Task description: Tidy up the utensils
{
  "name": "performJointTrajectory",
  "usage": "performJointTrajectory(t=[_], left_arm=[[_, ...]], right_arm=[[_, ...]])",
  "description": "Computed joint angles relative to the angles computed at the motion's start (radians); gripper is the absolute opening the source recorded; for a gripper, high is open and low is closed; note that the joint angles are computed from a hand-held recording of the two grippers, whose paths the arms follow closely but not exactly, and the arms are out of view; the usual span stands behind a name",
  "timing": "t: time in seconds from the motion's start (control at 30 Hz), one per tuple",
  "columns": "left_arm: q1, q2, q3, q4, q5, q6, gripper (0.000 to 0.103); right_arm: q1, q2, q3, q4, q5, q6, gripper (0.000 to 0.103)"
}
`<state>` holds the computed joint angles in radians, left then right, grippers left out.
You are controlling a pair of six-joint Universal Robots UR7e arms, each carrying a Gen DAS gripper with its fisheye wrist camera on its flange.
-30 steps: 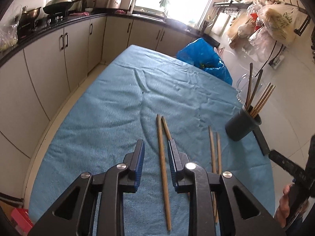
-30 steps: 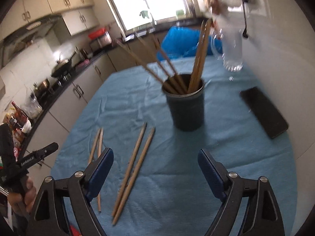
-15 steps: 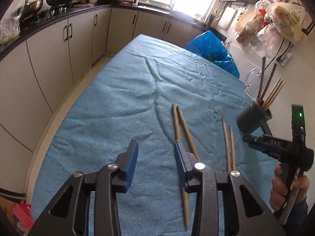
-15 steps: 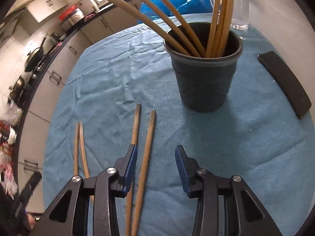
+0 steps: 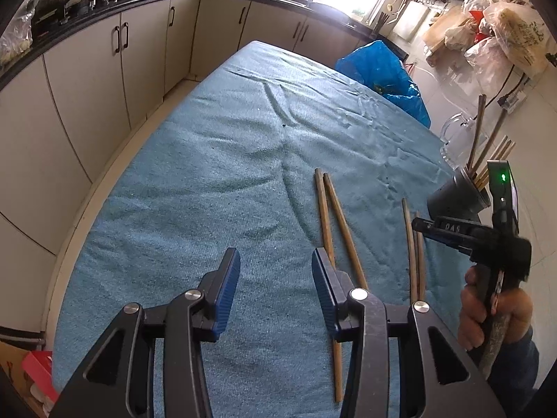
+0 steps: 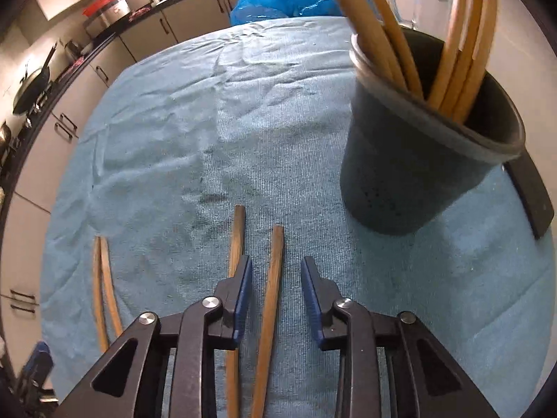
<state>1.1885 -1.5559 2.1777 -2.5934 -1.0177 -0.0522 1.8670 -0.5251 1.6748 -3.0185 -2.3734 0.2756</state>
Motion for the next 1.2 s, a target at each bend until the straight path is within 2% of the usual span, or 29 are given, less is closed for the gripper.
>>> performJointTrajectory(t=[0.03, 0.17, 0.37, 0.57, 0.6, 0.7, 0.93, 1.0, 1.2], left_arm=[[0.0, 0.009, -0.011, 0.012, -0.001, -0.008, 0.041], [0.0, 0.053, -0.056, 0.05, -0.027, -0.027, 0.041], [0.003, 0.177, -0.15, 0.11, -0.047, -0.042, 0.041], [-0.012, 0.278, -0.208, 0.164, 0.033, -0.074, 0.038], [-0.02, 0.294, -0.209, 0.165, 0.063, -0.073, 0.031], [-0.036, 0.325, -0.212, 0.151, 0.138, -0.076, 0.022], [-0.031, 0.421, -0.285, 0.077, 0.21, -0.024, 0.018], [-0.031, 0.437, -0.29, 0.036, 0.223, 0.002, 0.007], [-0.03, 0.354, -0.218, -0.043, 0.121, 0.026, 0.007]], right_arm=[[0.002, 0.001, 0.0, 0.003, -0.005, -0.009, 0.011], [0.011, -0.002, 0.018, -0.002, -0.01, -0.051, 0.008], [0.01, -0.068, 0.136, -0.134, 0.073, -0.083, 0.008], [0.012, -0.111, 0.207, -0.214, 0.111, -0.121, 0.009], [0.009, -0.119, 0.221, -0.225, 0.119, -0.126, 0.009], [0.0, -0.134, 0.24, -0.24, 0.147, -0.138, 0.009], [-0.011, -0.135, 0.242, -0.269, 0.161, -0.168, 0.009], [-0.01, -0.134, 0.242, -0.275, 0.165, -0.173, 0.009], [0.011, -0.144, 0.264, -0.358, 0.175, -0.221, 0.008]])
